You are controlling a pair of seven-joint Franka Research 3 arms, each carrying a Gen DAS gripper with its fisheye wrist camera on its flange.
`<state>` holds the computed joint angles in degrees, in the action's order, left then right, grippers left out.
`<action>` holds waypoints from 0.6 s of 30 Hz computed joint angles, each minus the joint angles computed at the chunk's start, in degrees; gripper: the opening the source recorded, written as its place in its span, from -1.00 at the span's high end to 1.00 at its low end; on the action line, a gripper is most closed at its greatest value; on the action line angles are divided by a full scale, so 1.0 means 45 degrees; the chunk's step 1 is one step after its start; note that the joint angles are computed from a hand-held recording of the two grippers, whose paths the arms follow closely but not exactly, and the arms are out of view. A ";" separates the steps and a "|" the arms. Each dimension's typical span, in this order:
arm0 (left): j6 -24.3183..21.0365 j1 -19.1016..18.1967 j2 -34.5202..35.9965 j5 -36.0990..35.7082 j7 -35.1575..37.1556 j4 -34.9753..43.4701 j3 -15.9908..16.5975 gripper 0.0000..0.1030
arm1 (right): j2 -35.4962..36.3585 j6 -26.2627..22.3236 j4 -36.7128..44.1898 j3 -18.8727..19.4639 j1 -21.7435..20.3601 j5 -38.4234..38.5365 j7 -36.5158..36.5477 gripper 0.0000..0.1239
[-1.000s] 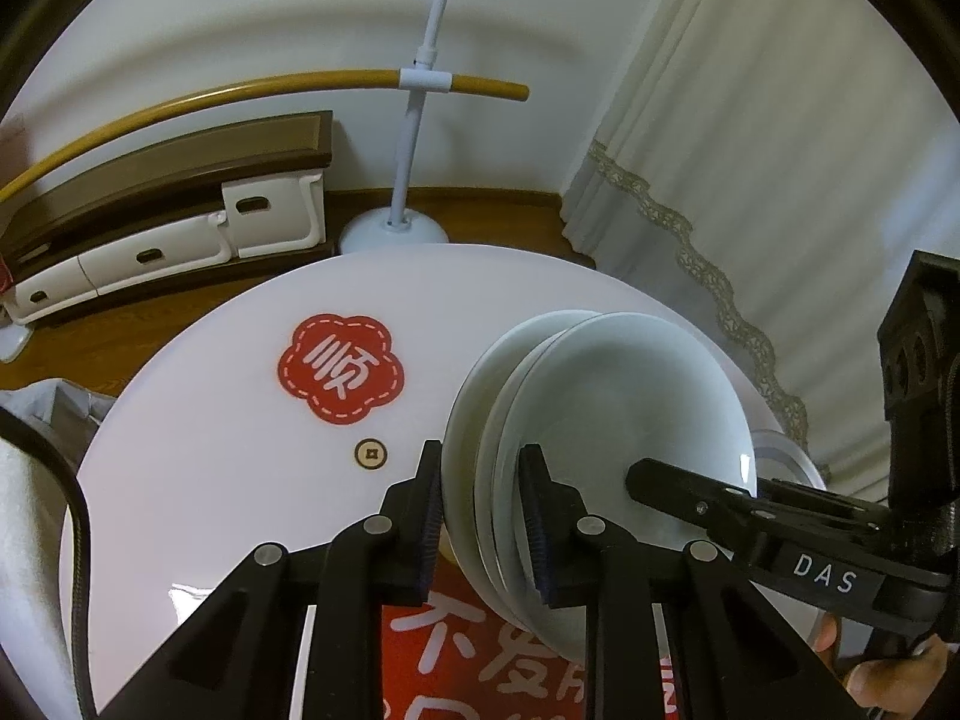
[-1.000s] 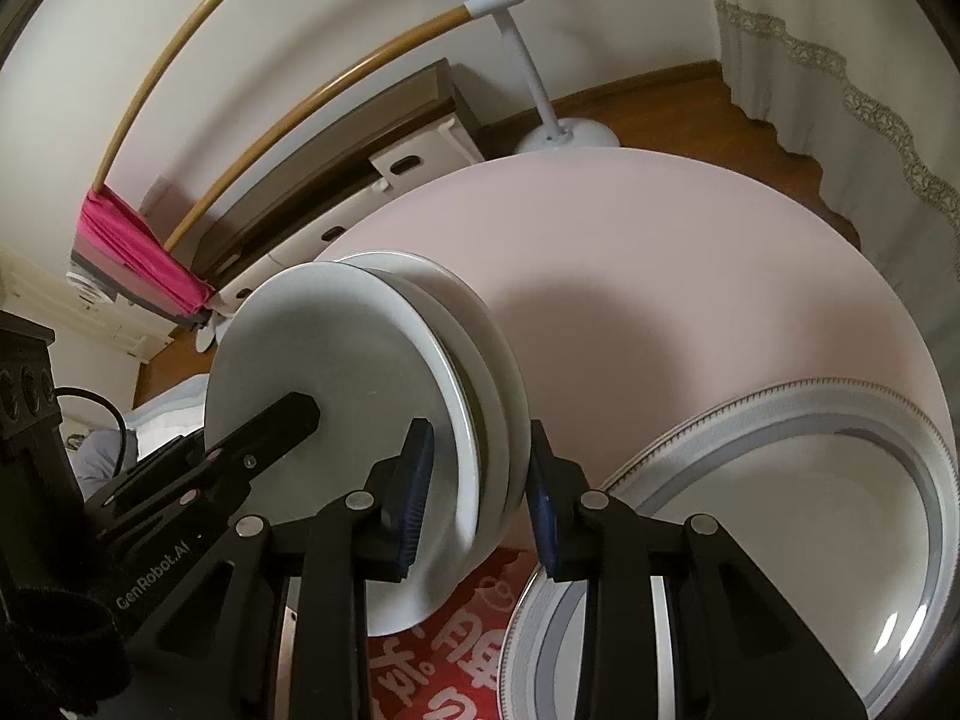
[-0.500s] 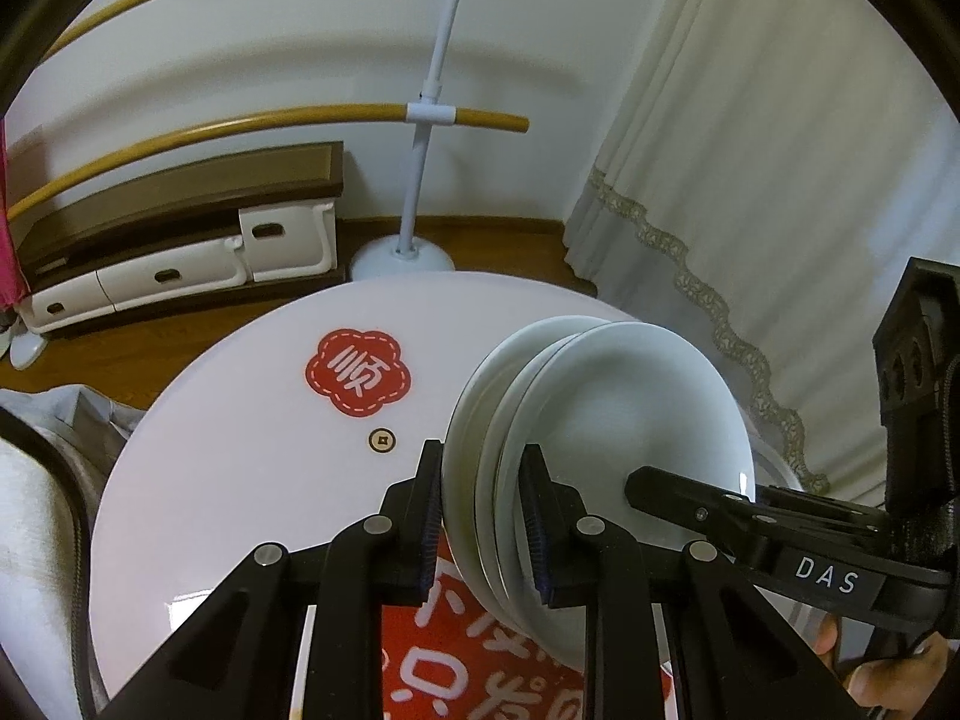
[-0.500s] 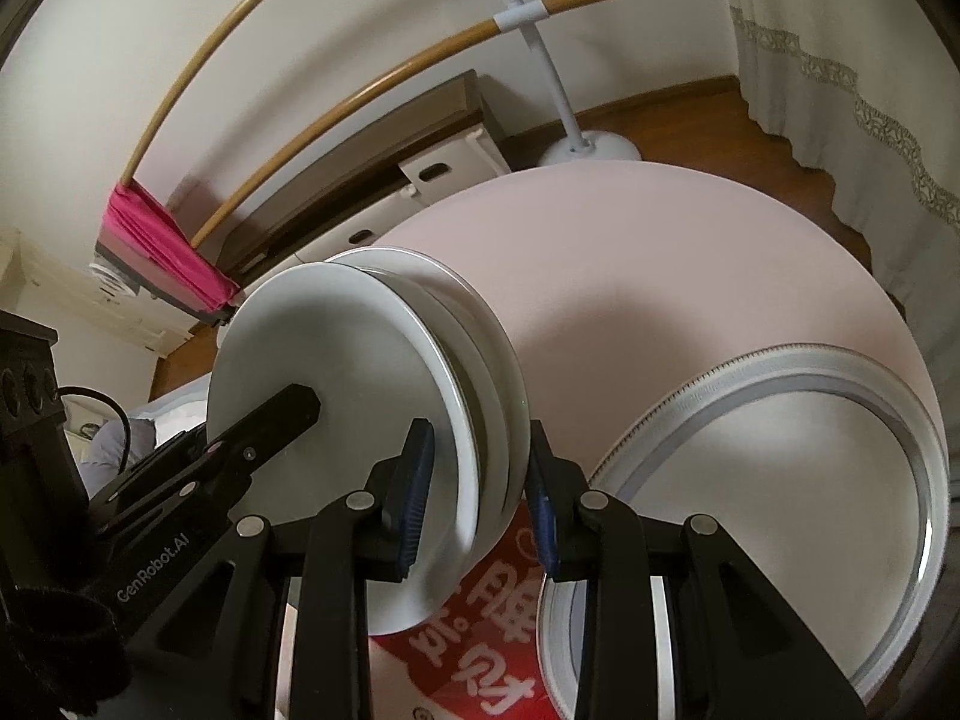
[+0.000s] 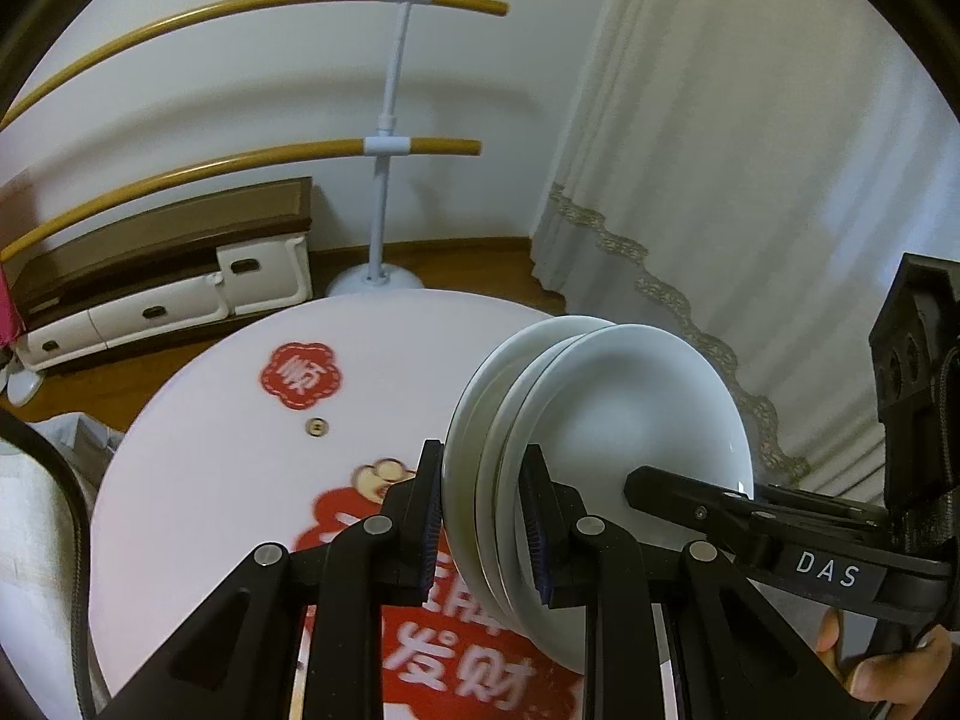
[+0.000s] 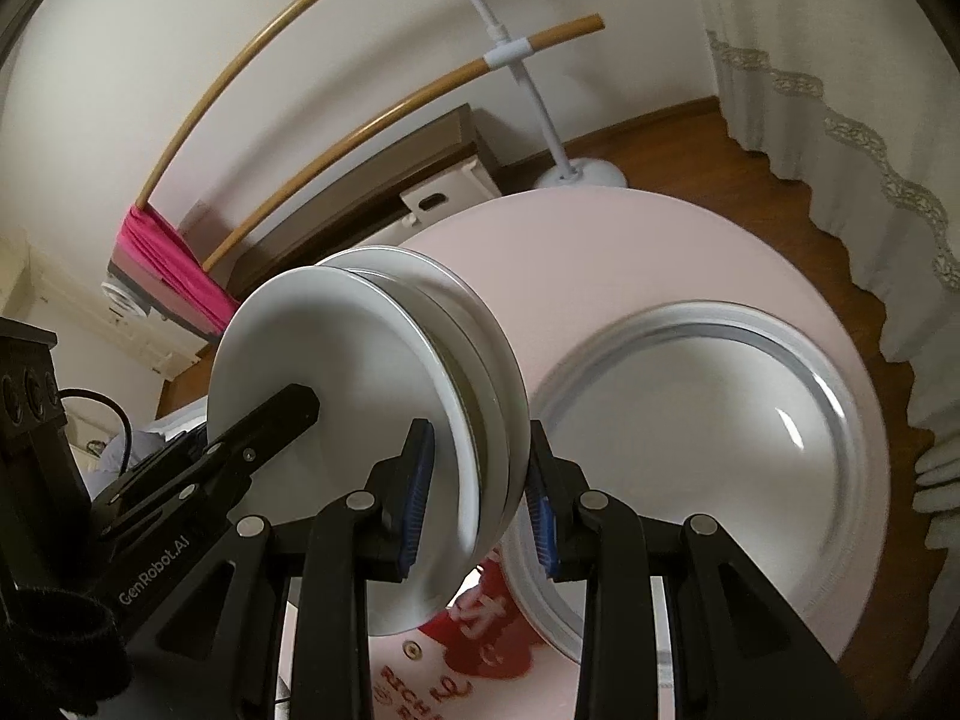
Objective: Organize plates and bowls
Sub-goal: 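Lift the bowl stack with both grippers and carry it over the plate stack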
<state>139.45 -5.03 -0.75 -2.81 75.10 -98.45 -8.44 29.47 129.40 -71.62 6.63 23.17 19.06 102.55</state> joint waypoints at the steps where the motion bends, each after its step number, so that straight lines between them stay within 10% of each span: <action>1: -0.0010 -0.0043 -0.0027 0.0014 -0.0032 -0.0019 -0.0046 0.61 | -0.0225 0.0101 -0.0319 -0.0020 -0.0051 0.0039 -0.0022 0.52; 18: -0.0697 -0.1036 0.1547 0.0254 -0.0540 0.1549 -0.0775 0.61 | -0.2924 0.0965 -0.4584 -0.0396 -0.1089 0.0530 -0.0247 0.52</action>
<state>136.32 -9.69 6.21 -1.66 72.67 -91.48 -11.92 16.31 133.74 -92.25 4.85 18.27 21.44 101.44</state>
